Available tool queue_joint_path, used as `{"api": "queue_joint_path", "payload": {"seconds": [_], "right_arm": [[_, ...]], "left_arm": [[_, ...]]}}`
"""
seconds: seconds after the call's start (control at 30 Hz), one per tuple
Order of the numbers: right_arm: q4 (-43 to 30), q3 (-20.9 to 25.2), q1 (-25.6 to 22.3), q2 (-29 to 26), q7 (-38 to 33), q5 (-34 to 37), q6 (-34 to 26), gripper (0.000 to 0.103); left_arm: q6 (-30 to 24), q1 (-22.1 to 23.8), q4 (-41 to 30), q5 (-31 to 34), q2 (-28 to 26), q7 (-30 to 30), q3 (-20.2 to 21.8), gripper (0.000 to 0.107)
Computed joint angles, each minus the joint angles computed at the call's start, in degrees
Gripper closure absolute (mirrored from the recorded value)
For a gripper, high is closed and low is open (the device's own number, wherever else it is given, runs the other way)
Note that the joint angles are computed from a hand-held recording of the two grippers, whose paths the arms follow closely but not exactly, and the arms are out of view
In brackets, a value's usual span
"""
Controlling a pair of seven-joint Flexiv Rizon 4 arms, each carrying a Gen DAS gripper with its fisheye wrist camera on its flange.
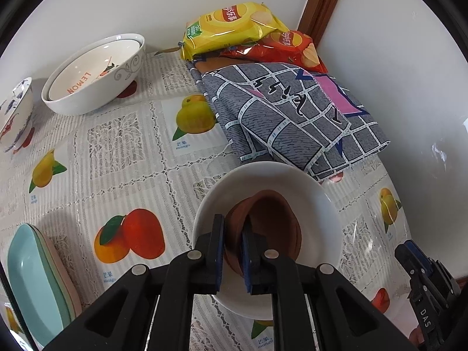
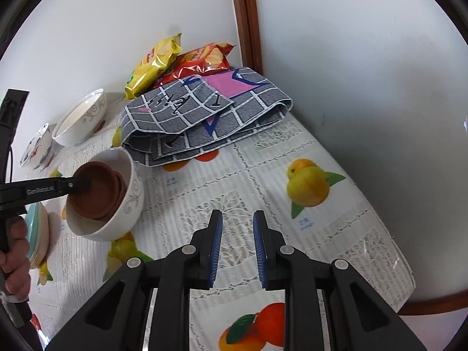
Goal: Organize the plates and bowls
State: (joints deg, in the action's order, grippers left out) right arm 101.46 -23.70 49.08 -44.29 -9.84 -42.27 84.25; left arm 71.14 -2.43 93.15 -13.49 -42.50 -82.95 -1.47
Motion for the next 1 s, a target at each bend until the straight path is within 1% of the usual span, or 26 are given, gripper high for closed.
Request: {"api": "queue_joint_path", "payload": {"seconds": [0.17, 0.27, 0.37, 0.43, 0.57, 0.63, 0.67, 0.73, 0.77, 0.83, 0.93, 1.0], "right_arm": [[0.0, 1.9, -0.9, 0.3, -1.8, 0.3, -0.2, 0.081], [-0.1, 2.6, -1.2, 0.4, -2.5, 0.5, -0.1, 0.080], [-0.3, 2.9, -1.2, 0.3, -3.2, 0.7, 0.1, 0.077], [-0.7, 3.3, -1.4, 0.1, -3.8, 1.0, 0.4, 0.077], [-2.5, 5.8, -2.7, -0.2, -5.8, 2.4, 0.0, 0.077], [-3.5, 6.6, -3.0, -0.4, -6.9, 2.8, -0.6, 0.076], [-4.0, 6.5, -2.9, -0.6, -7.2, 2.8, -0.7, 0.075], [-4.7, 5.7, -2.1, -0.9, -7.3, 2.5, -0.5, 0.067], [-5.1, 4.9, -1.6, -1.1, -7.2, 2.2, -0.3, 0.063], [-6.0, 4.1, -0.9, -1.6, -7.3, 1.8, -0.3, 0.061], [-8.9, 7.8, -3.4, -3.0, -10.5, 2.8, -0.6, 0.061], [-10.9, 9.3, -4.2, -3.9, -11.8, 3.8, -1.9, 0.061]], "left_arm": [[0.0, -0.3, -0.2, 0.4, -0.1, -0.2, 0.3, 0.096], [-0.3, -0.2, 0.0, 0.4, 0.2, 0.1, 0.1, 0.092], [0.0, -0.2, 0.7, 0.5, 1.0, 0.4, -0.1, 0.086], [1.5, -0.4, 2.0, 0.9, 2.2, 0.5, 0.2, 0.078], [4.5, -0.8, 4.2, 1.6, 4.2, 0.5, 0.9, 0.071], [5.3, -1.8, 4.7, 2.7, 4.9, -0.6, 2.7, 0.067], [5.7, -2.9, 4.8, 3.6, 5.3, -1.8, 4.6, 0.067], [5.4, -4.9, 4.2, 5.9, 5.3, -4.2, 8.0, 0.064], [4.9, -6.4, 3.6, 7.8, 5.2, -5.7, 10.4, 0.064], [4.5, -7.0, 3.2, 9.9, 5.2, -7.3, 11.9, 0.063], [3.8, -5.2, 3.5, 10.6, 5.2, -7.4, 10.4, 0.063], [3.6, -4.0, 3.8, 10.3, 5.1, -7.0, 8.9, 0.063]]}}
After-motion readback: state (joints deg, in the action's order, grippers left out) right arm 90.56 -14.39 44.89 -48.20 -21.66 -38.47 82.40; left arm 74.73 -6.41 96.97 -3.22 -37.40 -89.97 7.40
